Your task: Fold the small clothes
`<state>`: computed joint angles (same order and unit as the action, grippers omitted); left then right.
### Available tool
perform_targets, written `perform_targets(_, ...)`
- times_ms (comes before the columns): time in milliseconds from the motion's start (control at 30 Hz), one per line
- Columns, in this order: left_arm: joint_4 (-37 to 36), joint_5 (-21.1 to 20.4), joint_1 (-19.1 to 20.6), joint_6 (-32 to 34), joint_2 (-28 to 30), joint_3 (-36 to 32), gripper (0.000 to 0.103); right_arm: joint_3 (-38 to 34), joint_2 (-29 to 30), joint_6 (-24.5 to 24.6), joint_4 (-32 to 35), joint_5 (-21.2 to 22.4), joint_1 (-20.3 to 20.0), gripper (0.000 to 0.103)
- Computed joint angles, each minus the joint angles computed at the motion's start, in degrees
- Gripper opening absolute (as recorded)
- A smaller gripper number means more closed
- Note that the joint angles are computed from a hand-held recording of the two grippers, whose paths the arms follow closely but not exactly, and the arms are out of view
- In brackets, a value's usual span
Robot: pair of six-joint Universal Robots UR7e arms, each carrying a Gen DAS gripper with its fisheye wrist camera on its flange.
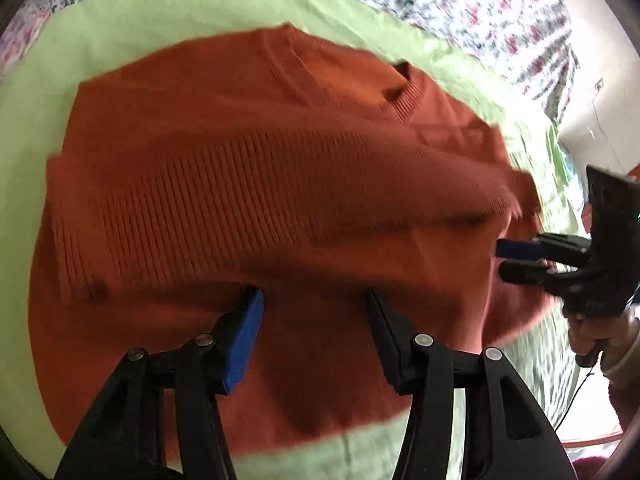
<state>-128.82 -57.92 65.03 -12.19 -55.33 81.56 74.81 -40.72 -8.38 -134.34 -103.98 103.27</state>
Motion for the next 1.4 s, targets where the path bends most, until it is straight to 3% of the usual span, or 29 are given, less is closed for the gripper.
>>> perform_targets(33, 0.1, 0.5, 0.3, 0.5, 0.6, -1.3, 0.047, -1.9, 1.5, -1.3, 1.2, -2.6, 0.2, 0.040)
perform_targets(100, 2.5, 1.0, 1.7, 1.4, 3.3, -7.4, 0.027, -5.5, 4.0, -2.9, 1.2, -6.6, -0.1, 0.033)
perform_targets(133, 2.8, 2.9, 1.9, 1.7, 4.3, -9.2, 0.027, -7.6, 5.1, -3.3, 1.1, -8.2, -0.5, 0.028)
perform_targets(167, 3.4, 5.0, 2.2, 2.0, 5.8, -12.1, 0.027, -10.4, 6.5, -3.7, 0.9, -9.4, -1.1, 0.014)
perform_targets(233, 3.1, 6.0, 2.9, 2.4, 7.8, -16.6, 0.028, -13.8, 8.4, -3.8, -0.9, -12.5, -1.5, 0.012)
perform_targets(300, 1.3, 11.4, 2.8, 2.3, 10.1, -20.4, 0.037, -17.8, 10.4, -3.4, -3.4, -15.2, -1.8, 0.012)
perform_targets(367, 0.6, 12.6, 2.9, 1.5, 10.9, -22.6, 0.037, -21.8, 12.4, -1.7, -5.9, -19.2, -1.9, 0.012)
perform_targets(433, -0.7, 13.5, 2.7, 0.1, 10.2, -22.5, 0.037, -22.9, 12.4, 1.7, -7.9, -20.5, -2.3, 0.013)
perform_targets(567, -6.2, 13.7, 1.1, -1.5, 4.6, -13.3, 0.051, -17.7, 8.3, 5.6, -10.0, -17.1, -2.1, 0.015)
perform_targets(667, -7.9, 13.8, -0.5, -5.1, 0.8, -6.0, 0.053, -10.5, 4.3, 5.7, -11.8, -15.0, -0.9, 0.016)
perform_targets(833, -10.2, 7.9, -2.8, -9.9, -8.3, 9.1, 0.053, -0.2, -0.4, 7.7, -12.3, -10.8, 1.2, 0.016)
perform_targets(867, -10.2, 6.8, -3.2, -10.4, -9.5, 11.1, 0.053, 1.2, -0.9, 8.0, -12.5, -9.8, 1.7, 0.018)
perform_targets(967, -9.1, 4.5, -3.9, -13.3, -13.0, 17.3, 0.053, 6.7, -3.2, 8.4, -12.9, -7.4, 2.0, 0.036)
perform_targets(1100, -7.6, 5.9, -3.3, -17.3, -16.1, 22.1, 0.051, 12.3, -6.0, 10.9, -12.1, -9.3, 2.4, 0.036)
perform_targets(1233, -8.3, 5.9, -1.8, -18.3, -18.0, 23.5, 0.035, 17.4, -9.6, 14.0, -13.0, -16.3, 2.0, 0.033)
perform_targets(1333, -7.0, 8.0, -2.2, -20.2, -19.6, 24.3, 0.035, 19.8, -11.9, 16.3, -14.9, -16.0, 0.9, 0.025)
perform_targets(1400, -5.9, 8.7, -2.5, -22.1, -20.5, 24.7, 0.050, 20.1, -12.6, 17.6, -15.1, -16.9, 1.1, 0.027)
